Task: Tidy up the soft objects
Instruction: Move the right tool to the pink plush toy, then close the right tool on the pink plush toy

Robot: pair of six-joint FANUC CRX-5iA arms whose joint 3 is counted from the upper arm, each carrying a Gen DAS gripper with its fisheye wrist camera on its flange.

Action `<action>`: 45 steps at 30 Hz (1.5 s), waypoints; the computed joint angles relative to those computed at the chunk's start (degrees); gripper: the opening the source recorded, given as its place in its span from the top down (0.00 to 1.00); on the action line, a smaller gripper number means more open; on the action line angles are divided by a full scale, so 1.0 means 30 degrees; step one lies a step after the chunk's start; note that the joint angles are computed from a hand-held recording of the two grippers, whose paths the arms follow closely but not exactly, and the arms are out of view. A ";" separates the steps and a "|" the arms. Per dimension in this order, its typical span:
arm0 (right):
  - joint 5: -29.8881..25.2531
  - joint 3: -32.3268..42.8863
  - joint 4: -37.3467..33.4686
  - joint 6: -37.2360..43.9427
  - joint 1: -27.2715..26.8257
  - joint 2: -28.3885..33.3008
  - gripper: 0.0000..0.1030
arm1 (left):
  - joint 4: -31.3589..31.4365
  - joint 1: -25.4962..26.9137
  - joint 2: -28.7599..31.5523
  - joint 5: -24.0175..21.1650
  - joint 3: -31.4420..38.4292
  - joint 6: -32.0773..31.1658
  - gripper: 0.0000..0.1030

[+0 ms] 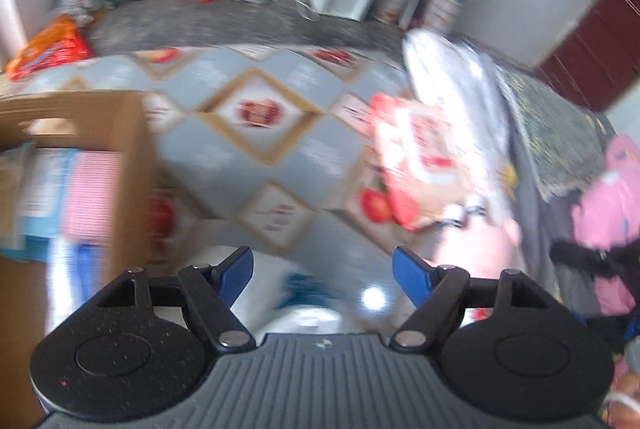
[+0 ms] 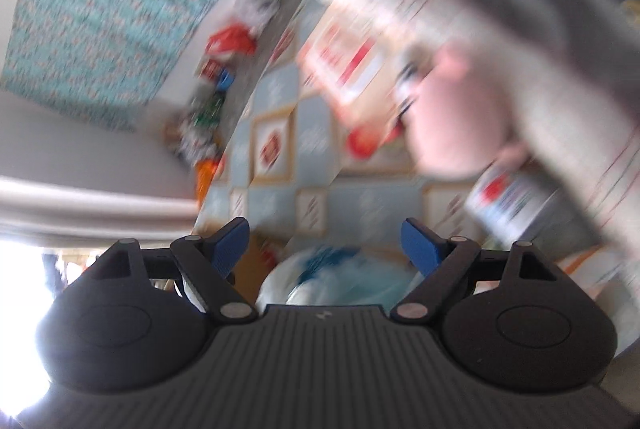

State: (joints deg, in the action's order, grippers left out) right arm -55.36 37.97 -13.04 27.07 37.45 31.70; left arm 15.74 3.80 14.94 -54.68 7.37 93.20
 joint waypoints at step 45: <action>-0.3465 0.2928 -0.8072 0.7548 -0.2120 0.3635 0.36 | 0.0092 -0.2258 0.4896 -0.4273 0.5715 0.2460 0.35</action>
State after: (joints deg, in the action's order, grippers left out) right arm -65.75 46.75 -37.26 49.71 31.09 42.60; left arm 16.02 -2.97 29.63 -67.50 24.52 100.58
